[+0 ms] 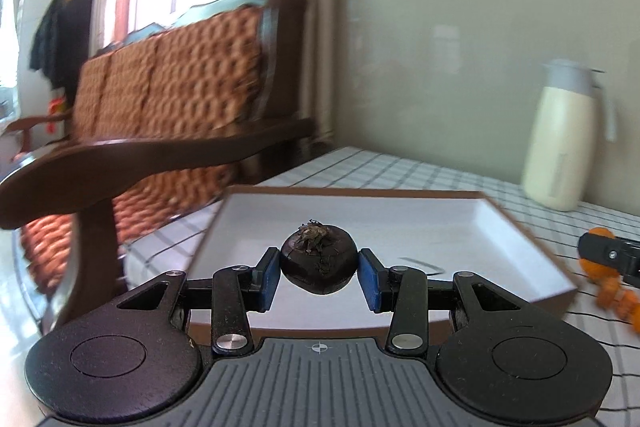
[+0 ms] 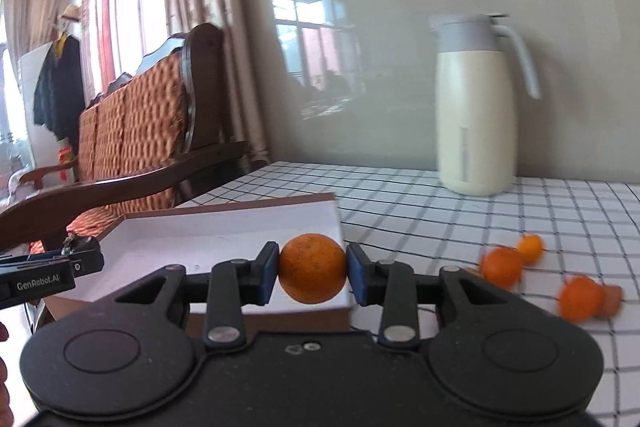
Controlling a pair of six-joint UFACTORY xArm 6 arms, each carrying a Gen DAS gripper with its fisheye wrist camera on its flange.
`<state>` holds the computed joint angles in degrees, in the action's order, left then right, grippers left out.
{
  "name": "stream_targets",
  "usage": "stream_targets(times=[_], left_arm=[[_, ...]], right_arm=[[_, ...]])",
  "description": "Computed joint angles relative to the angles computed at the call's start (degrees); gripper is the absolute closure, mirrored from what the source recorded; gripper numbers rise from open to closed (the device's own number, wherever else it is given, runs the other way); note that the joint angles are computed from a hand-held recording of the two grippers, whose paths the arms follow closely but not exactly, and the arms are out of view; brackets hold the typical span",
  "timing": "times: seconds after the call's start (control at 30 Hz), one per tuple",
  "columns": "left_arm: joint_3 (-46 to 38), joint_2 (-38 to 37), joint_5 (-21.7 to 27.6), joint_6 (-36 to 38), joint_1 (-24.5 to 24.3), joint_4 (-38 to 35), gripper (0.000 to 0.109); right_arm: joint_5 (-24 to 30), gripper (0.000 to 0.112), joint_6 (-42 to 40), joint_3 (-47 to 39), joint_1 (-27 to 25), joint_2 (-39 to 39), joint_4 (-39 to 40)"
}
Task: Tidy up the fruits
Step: 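Carry both fruits into the white box and open both tools to release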
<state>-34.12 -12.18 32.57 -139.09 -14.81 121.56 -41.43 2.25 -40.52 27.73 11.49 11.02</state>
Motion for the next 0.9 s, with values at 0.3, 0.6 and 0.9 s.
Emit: stream_targets(times=[0.3, 0.6, 0.9], left_arm=[[-2.5, 4.0, -2.2, 6.7, 4.8, -7.7, 0.066], [5.0, -4.2, 12.2, -3.4, -2.7, -4.6, 0.006], [4.4, -3.1, 11.8, -1.4, -6.9, -2.2, 0.006]], right_arm=[[3.1, 0.070, -7.2, -7.7, 2.9, 5.9, 7.2], [-13.8, 0.016, -1.0, 0.1, 2.8, 1.8, 9.0], [-19.6, 0.015, -4.4, 5.0, 0.7, -1.7, 14.1]])
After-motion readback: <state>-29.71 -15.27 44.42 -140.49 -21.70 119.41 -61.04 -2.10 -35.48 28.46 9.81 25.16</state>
